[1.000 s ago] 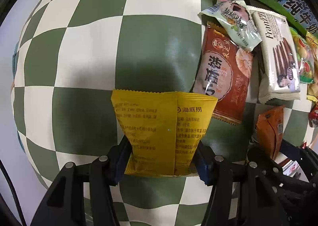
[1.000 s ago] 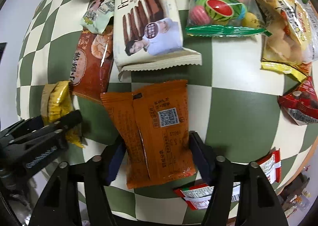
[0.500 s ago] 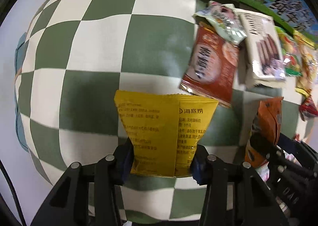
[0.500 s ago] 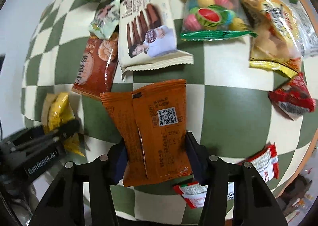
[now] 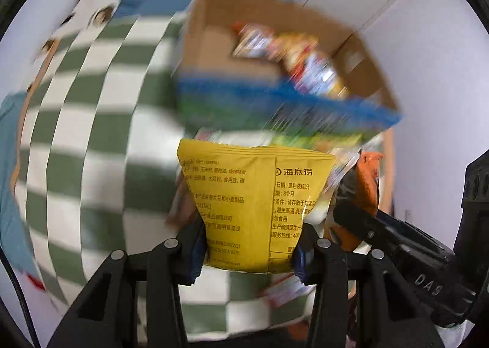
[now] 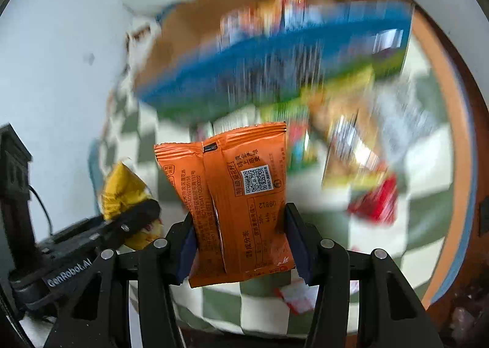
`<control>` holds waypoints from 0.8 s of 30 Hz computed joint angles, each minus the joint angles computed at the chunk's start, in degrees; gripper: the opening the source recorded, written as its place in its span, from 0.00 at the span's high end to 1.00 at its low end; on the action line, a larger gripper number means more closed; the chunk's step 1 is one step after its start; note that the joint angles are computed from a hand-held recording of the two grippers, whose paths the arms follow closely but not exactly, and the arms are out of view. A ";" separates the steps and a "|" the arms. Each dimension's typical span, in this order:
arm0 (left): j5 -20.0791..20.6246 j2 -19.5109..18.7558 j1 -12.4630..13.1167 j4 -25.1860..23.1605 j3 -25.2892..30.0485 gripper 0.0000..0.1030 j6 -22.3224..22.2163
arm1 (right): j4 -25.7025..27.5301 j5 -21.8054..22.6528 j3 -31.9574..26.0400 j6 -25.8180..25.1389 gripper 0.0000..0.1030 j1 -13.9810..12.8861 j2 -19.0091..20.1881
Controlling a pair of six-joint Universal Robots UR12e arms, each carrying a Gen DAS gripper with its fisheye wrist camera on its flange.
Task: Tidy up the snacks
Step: 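Lower both packets into the box and open both tools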
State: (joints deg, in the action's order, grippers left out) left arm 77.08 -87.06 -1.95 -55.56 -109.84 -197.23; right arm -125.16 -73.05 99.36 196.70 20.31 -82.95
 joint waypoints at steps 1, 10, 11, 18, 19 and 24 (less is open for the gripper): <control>0.33 -1.50 -0.41 0.37 2.36 0.59 0.15 | -0.61 -0.06 -1.20 -0.18 0.46 -0.82 0.13; 7.43 -15.73 -0.98 -3.54 18.85 0.58 4.40 | 2.20 -10.22 -18.41 -3.34 0.46 -3.19 10.71; 8.76 -17.48 -0.95 -5.11 20.64 0.58 4.51 | 4.19 -11.08 -21.03 -3.90 0.46 -3.37 12.69; 10.13 -25.54 0.64 -12.65 27.95 0.58 3.03 | 13.39 -15.33 -33.32 -6.73 0.46 -4.04 22.81; 9.90 -26.28 0.87 -13.40 28.57 0.58 3.04 | 14.76 -15.68 -34.67 -7.26 0.46 -4.06 23.80; 9.86 -28.49 1.48 -14.35 30.74 0.56 2.11 | 19.88 -19.09 -39.35 -8.92 0.34 -3.66 27.65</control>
